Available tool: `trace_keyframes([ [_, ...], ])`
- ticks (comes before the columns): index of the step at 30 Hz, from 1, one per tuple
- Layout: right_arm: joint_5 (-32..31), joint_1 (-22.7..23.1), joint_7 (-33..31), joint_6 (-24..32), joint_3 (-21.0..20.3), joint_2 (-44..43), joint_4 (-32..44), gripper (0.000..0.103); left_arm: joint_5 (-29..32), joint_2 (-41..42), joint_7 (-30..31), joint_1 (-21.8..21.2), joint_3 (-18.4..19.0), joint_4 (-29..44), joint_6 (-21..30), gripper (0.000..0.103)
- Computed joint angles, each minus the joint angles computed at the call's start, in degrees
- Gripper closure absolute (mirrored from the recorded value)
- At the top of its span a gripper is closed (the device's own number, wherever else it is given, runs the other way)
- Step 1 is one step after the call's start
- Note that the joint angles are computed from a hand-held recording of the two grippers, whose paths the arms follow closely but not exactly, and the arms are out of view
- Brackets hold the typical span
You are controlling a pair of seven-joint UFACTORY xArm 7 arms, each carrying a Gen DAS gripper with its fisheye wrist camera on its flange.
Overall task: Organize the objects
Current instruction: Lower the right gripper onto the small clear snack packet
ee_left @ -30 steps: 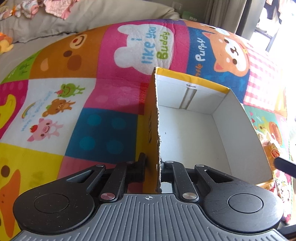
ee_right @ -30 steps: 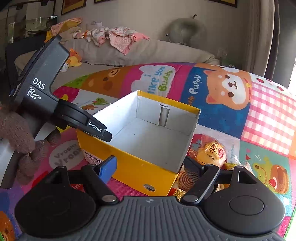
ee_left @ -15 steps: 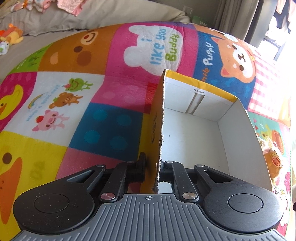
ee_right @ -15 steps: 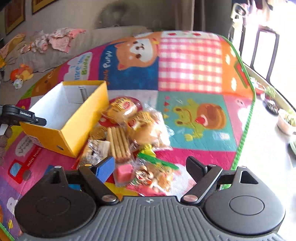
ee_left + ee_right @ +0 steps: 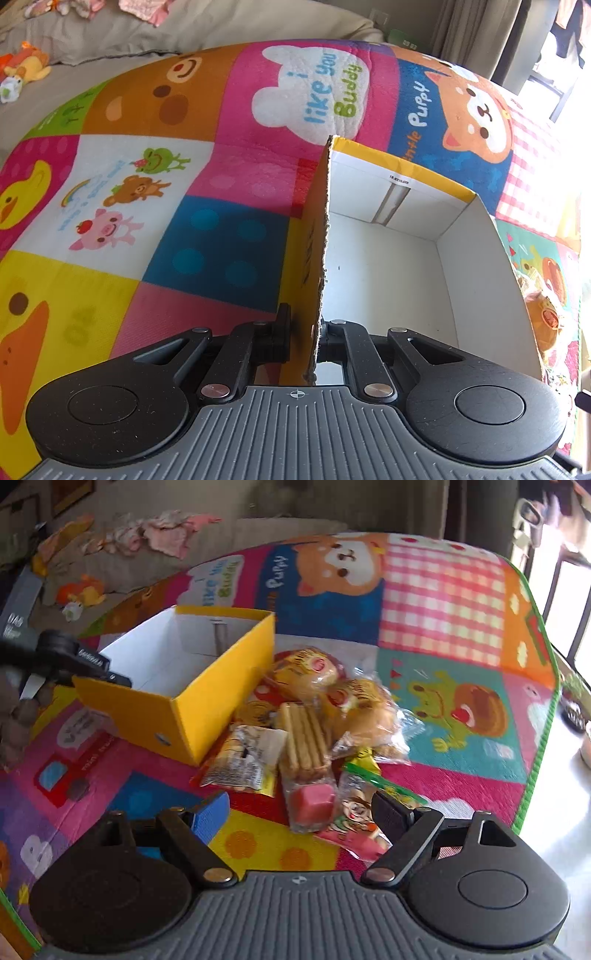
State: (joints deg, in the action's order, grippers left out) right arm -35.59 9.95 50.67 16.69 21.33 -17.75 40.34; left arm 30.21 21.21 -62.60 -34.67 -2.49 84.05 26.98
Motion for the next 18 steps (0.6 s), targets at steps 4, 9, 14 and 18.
trace_keyframes([
  [4, -4.7, 0.2, 0.1, 0.2, 1.9, 2.9, 2.4, 0.025, -0.1, -0.1, 0.0, 0.1, 0.0, -0.2, -0.3, 0.092],
  [9, -8.7, 1.4, 2.2, -0.9, 1.0, 6.8, 5.5, 0.035, -0.5, -0.2, 0.3, 0.3, -0.1, -0.5, -0.6, 0.092],
  [14, -27.1, 2.4, 7.9, 6.3, 3.1, 12.7, 12.0, 0.035, -0.8, -0.3, 0.5, 0.4, -0.1, -0.6, -0.6, 0.092],
  [18, -25.0, 4.7, 0.8, 3.8, -0.5, 16.9, 15.4, 0.032, -0.8, -0.2, 0.6, 0.3, -0.1, -0.3, -0.3, 0.091],
])
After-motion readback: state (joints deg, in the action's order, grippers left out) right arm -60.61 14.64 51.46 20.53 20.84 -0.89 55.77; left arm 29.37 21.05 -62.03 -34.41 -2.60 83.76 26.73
